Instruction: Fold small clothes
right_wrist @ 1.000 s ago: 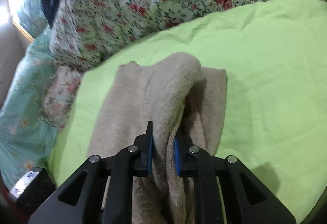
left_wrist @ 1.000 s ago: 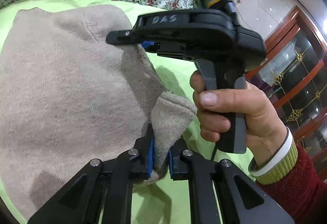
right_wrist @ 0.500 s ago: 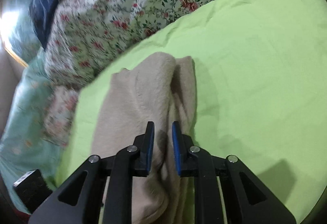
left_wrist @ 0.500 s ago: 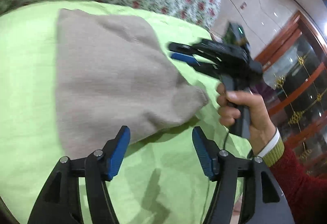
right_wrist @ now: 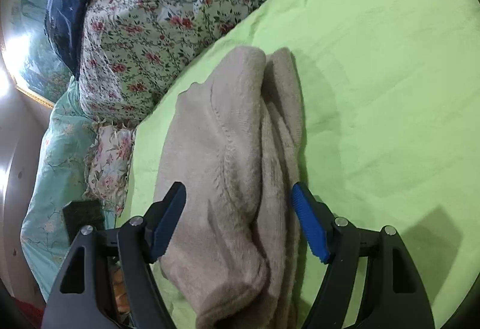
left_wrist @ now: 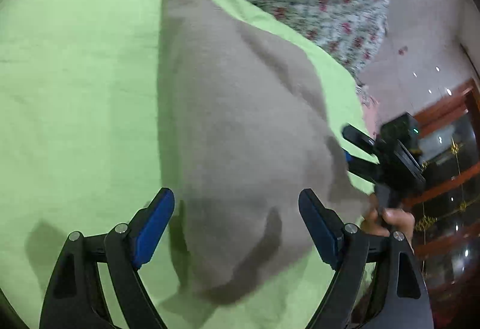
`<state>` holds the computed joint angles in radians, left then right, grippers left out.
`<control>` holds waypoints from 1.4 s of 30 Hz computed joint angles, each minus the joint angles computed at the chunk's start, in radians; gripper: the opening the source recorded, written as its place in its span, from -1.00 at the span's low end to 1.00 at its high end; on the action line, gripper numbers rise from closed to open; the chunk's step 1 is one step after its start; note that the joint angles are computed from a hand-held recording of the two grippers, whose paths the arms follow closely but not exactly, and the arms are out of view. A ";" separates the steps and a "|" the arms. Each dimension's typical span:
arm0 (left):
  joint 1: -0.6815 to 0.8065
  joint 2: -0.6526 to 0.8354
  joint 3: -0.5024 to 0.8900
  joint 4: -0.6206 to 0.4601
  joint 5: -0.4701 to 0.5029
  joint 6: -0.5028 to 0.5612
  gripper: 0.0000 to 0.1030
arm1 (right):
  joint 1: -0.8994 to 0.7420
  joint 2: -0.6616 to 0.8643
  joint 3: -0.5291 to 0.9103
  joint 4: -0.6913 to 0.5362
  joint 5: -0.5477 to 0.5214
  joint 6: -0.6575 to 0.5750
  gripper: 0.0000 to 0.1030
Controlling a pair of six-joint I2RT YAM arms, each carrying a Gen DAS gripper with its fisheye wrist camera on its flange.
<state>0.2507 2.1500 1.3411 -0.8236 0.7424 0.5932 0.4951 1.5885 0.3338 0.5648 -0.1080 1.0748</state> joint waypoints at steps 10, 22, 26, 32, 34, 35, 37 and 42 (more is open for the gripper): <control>-0.061 0.281 0.297 -0.068 0.078 -0.085 0.34 | -0.077 0.246 0.132 0.040 -0.145 -0.032 0.38; 0.076 0.032 0.118 -0.067 0.070 0.092 -0.19 | 0.157 0.202 0.231 0.034 0.023 -0.007 -0.28; 0.263 0.042 0.205 -0.256 0.065 0.254 -0.19 | 0.266 0.319 0.381 0.073 0.042 0.017 -0.28; 0.494 0.126 0.344 -0.414 -0.011 0.431 -0.18 | 0.371 0.518 0.638 0.038 0.021 0.032 -0.28; 0.538 0.165 0.371 -0.424 -0.034 0.446 -0.17 | 0.400 0.594 0.729 0.001 0.014 0.040 -0.28; 0.556 0.189 0.380 -0.416 -0.050 0.446 -0.17 | 0.408 0.621 0.764 -0.021 0.017 0.044 -0.28; 0.584 0.237 0.400 -0.412 -0.055 0.448 -0.07 | 0.424 0.660 0.815 -0.068 0.041 0.051 -0.25; 0.625 0.292 0.439 -0.425 -0.028 0.439 0.37 | 0.428 0.665 0.798 -0.084 0.060 0.120 0.07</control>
<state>0.8753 2.4425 1.7798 -1.2488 0.7147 1.0324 0.9227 2.2530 1.1316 0.4811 -0.0476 1.1945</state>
